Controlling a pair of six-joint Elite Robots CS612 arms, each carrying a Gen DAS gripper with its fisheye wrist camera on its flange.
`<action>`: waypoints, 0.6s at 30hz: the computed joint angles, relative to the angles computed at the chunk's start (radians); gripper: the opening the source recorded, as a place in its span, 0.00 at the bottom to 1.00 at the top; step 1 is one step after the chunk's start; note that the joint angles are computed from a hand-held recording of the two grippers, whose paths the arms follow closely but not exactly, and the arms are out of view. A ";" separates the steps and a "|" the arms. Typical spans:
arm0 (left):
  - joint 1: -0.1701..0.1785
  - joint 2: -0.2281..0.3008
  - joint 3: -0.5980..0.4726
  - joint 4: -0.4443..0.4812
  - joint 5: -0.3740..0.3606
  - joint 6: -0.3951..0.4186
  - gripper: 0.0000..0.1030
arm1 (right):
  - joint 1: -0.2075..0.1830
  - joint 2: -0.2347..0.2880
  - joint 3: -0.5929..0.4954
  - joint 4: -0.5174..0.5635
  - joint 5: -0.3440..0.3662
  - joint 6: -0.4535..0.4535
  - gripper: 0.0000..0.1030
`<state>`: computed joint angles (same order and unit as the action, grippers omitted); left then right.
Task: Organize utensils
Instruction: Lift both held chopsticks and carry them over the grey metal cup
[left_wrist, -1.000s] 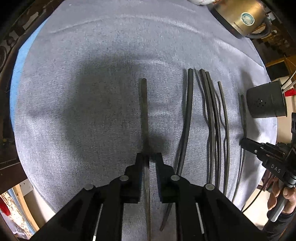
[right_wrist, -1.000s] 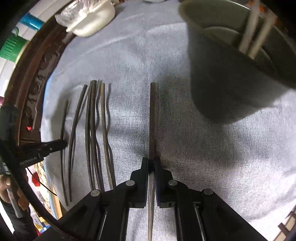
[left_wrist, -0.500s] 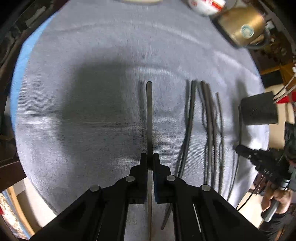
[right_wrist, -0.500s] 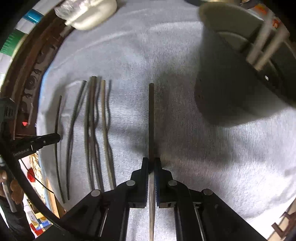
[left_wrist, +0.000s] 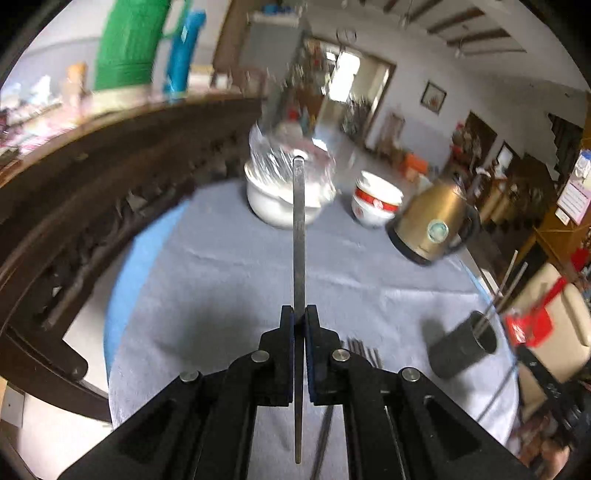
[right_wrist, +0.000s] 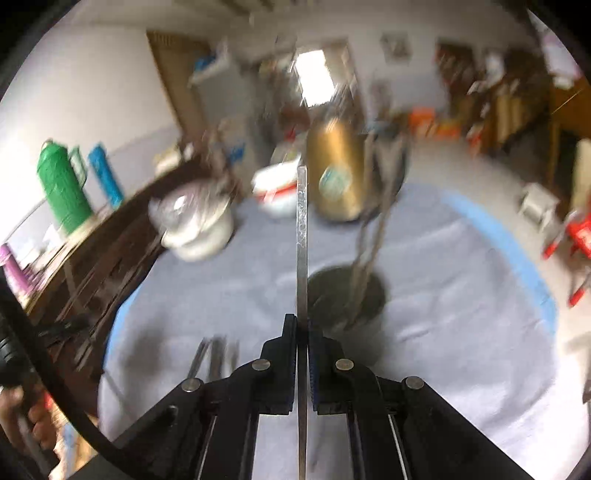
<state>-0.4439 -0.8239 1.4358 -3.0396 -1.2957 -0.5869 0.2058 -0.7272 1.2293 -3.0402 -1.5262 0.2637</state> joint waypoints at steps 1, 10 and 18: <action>-0.007 0.009 0.004 -0.033 0.021 0.003 0.05 | 0.005 0.003 0.014 -0.058 -0.038 -0.005 0.06; -0.033 0.007 0.056 -0.142 0.111 0.028 0.06 | 0.031 0.045 0.033 -0.184 -0.183 -0.069 0.06; -0.045 -0.037 0.135 -0.203 0.115 0.035 0.06 | 0.032 -0.007 0.137 -0.271 -0.177 -0.103 0.06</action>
<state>-0.4893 -0.8606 1.5709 -3.2428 -1.1807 -0.5520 0.2374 -0.7339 1.3662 -3.3115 -1.7036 0.1602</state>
